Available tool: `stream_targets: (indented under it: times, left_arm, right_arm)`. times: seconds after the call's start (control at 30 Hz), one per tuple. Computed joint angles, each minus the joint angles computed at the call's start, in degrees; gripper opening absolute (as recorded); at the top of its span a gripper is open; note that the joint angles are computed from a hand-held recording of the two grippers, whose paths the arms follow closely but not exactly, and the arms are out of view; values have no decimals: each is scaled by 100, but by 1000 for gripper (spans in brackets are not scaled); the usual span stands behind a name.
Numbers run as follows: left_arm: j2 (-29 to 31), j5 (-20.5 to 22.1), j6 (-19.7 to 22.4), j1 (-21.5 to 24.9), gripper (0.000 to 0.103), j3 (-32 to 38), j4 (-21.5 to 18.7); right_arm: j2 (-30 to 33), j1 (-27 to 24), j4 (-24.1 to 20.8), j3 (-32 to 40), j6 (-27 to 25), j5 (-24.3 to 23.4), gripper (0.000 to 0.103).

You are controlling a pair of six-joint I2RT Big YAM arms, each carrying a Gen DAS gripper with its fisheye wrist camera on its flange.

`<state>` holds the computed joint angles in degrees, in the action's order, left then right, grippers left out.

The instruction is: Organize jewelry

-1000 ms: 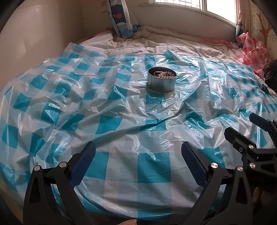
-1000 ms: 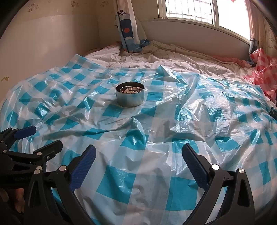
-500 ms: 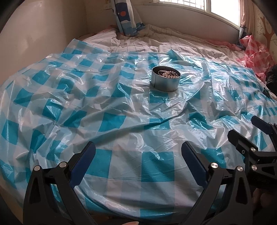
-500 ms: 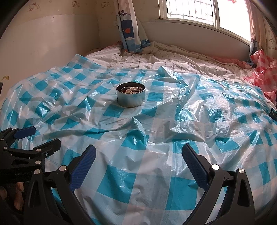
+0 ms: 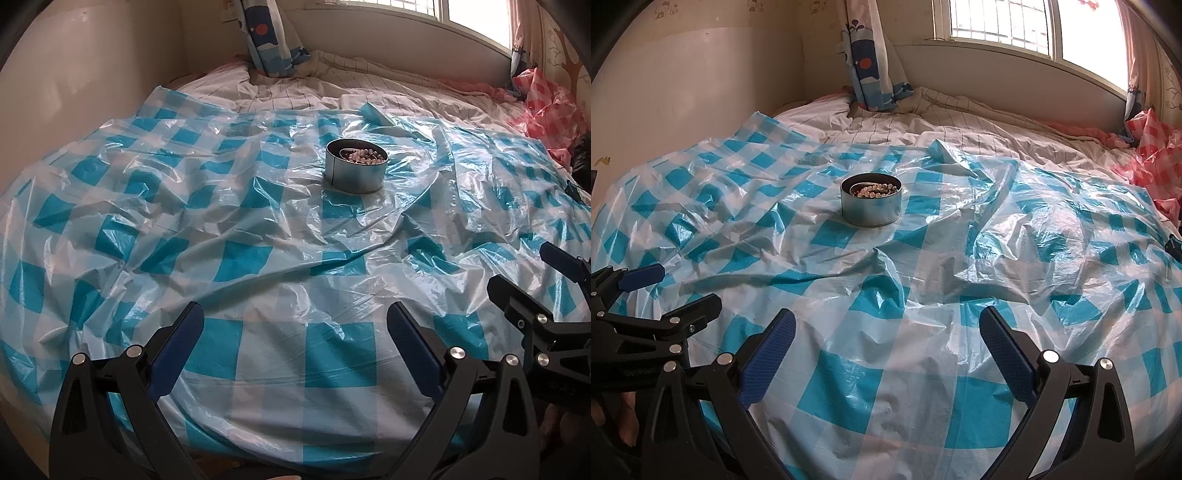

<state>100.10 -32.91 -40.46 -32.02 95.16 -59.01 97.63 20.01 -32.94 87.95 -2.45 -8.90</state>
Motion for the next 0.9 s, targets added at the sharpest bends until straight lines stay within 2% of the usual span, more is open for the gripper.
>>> stream_targets:
  times: [0.9]
  left_arm:
    - [35,82,23,2,95,29,-33]
  right_arm:
    - [2,24,-2,-3,-7,39,95]
